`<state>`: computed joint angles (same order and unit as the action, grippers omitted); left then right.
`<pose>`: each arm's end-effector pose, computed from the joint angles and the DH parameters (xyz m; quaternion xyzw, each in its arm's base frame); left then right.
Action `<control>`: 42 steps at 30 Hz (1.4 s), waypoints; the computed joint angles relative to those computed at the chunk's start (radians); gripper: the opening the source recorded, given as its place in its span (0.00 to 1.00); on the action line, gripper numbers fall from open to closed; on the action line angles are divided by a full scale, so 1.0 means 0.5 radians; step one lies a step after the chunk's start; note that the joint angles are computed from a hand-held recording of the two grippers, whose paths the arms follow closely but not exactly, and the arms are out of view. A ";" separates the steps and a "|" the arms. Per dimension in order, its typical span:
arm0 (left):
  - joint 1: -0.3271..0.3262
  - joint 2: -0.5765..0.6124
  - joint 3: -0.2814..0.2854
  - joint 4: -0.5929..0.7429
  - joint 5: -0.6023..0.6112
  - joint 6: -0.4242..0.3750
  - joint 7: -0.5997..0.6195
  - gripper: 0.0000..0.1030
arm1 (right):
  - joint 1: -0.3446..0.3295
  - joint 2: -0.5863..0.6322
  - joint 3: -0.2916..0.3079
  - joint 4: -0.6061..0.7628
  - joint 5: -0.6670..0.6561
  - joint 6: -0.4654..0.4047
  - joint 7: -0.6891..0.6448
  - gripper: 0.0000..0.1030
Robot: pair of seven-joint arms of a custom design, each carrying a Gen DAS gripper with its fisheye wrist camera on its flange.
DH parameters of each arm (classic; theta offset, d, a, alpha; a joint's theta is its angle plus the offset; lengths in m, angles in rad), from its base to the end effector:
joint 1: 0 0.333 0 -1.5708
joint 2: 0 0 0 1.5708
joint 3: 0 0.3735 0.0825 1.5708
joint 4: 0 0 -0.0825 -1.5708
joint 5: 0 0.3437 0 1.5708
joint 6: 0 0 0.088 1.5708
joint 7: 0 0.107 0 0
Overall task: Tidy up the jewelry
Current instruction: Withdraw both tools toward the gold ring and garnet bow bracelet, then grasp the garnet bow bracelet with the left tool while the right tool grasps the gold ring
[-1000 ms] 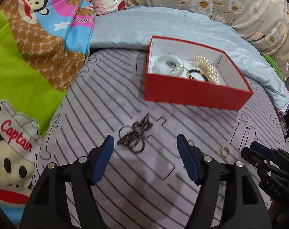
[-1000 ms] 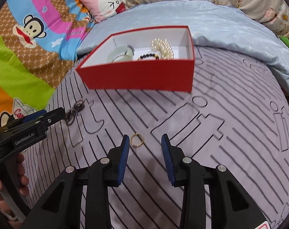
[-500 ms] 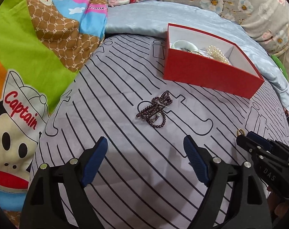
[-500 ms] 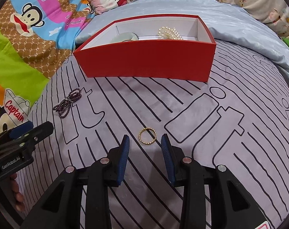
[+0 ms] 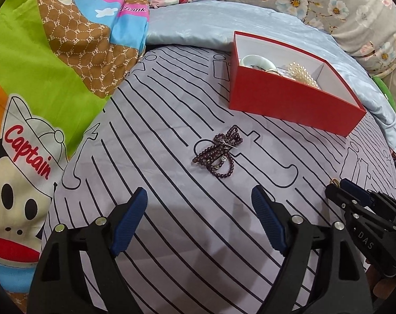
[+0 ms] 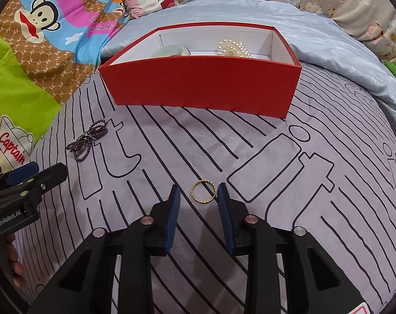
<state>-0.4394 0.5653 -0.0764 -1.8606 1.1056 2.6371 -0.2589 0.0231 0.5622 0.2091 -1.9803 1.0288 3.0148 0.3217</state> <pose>0.5625 -0.3373 0.3054 -0.7935 0.5292 -0.1975 0.2265 0.6279 0.0676 0.2918 -0.8044 0.5195 -0.1182 0.2630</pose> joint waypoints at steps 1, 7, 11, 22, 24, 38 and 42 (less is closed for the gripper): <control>0.001 0.002 0.002 0.002 0.002 0.004 -0.002 0.77 | 0.003 0.001 -0.007 0.002 -0.003 -0.004 0.009 0.18; 0.007 0.016 0.009 0.025 0.006 0.022 0.016 0.77 | -0.007 -0.009 -0.010 -0.004 0.006 -0.036 0.007 0.17; 0.012 0.039 0.016 0.061 0.003 0.029 0.056 0.77 | -0.015 -0.030 -0.030 -0.011 0.014 -0.110 0.034 0.17; 0.041 0.157 0.060 0.208 -0.040 0.102 0.187 0.62 | -0.015 -0.108 -0.087 -0.043 0.123 -0.240 -0.010 0.17; 0.049 0.184 0.055 0.238 -0.076 0.103 0.246 0.57 | -0.011 -0.117 -0.099 -0.039 0.133 -0.259 -0.011 0.17; 0.007 0.246 0.111 0.310 -0.146 0.132 0.341 0.28 | 0.016 -0.142 -0.155 -0.036 0.149 -0.332 -0.012 0.17; 0.007 0.240 0.110 0.301 -0.155 0.147 0.353 0.18 | 0.014 -0.147 -0.151 -0.046 0.167 -0.331 -0.031 0.17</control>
<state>-0.4360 0.6853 -0.0216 -1.7099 1.0279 2.7107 -0.0823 0.0300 0.4886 0.1334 -2.0035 1.1122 2.8494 0.3064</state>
